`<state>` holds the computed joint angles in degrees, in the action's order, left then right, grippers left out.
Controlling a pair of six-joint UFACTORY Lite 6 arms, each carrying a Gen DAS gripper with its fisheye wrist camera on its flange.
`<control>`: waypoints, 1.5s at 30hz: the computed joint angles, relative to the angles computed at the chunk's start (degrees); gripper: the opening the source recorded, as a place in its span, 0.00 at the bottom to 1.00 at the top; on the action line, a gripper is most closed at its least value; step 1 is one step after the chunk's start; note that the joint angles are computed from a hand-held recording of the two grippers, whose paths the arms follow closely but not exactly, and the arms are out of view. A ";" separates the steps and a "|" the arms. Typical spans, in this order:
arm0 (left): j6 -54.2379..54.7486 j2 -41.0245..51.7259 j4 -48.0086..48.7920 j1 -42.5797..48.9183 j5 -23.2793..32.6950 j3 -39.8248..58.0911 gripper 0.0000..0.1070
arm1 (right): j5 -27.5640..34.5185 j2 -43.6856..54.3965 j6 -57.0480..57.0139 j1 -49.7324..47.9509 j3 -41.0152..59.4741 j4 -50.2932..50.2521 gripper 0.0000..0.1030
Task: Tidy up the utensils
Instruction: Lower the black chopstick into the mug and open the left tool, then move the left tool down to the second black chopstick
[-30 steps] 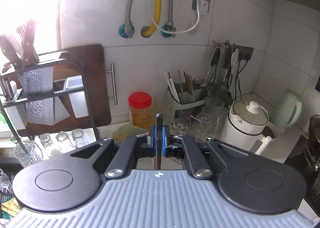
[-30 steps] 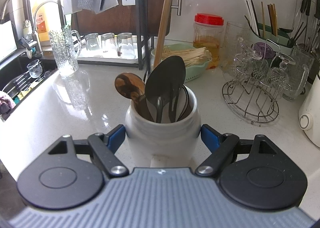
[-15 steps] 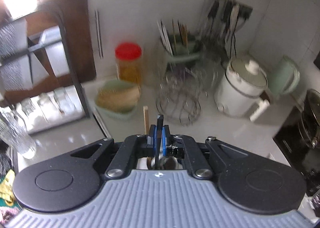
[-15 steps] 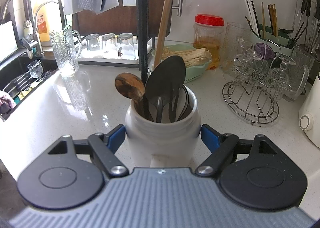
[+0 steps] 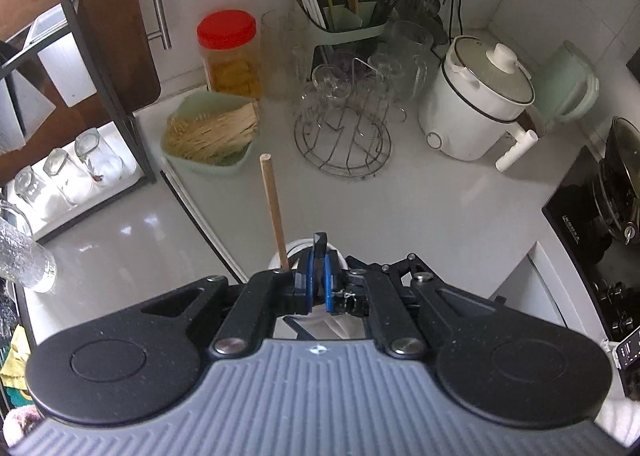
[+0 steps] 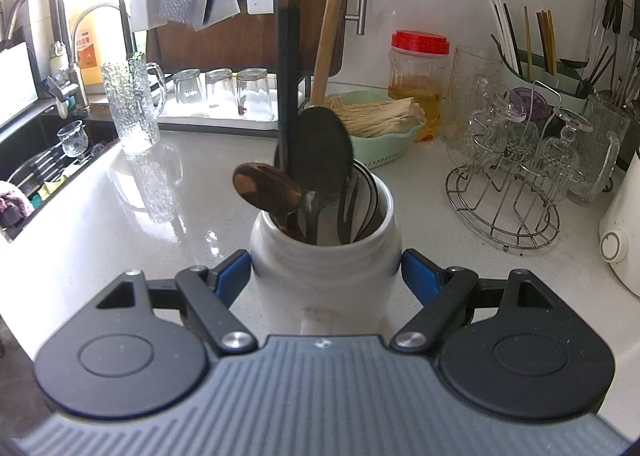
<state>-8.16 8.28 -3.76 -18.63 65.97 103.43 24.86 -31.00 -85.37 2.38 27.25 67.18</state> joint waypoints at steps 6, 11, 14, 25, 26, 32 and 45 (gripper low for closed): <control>0.14 1.51 -0.11 -0.20 1.03 1.83 0.06 | 0.17 -0.09 -0.09 -0.16 -0.05 0.05 0.82; -0.92 1.11 0.58 -0.82 0.41 1.68 0.07 | 0.19 -0.15 -0.28 -0.17 -0.12 0.15 0.82; -1.10 0.14 0.15 -0.43 -0.79 0.93 0.10 | 0.23 -0.20 -0.38 -0.24 -0.18 0.20 0.82; -10.28 -11.03 9.47 -3.63 -12.06 -11.32 0.20 | 0.23 -0.41 -0.56 -0.24 -0.29 0.65 0.82; -11.33 -12.40 10.75 -3.98 -13.22 -12.99 0.20 | 0.20 -0.47 -0.91 -0.27 -0.43 1.01 0.82; -16.82 -19.96 15.26 -3.60 -18.23 -22.60 0.20 | 0.40 -0.74 -2.59 -0.71 -0.95 2.30 0.82; -19.03 -32.93 13.64 4.07 -26.26 -42.33 0.20 | 1.14 -0.77 -4.54 -1.30 -1.08 3.14 0.82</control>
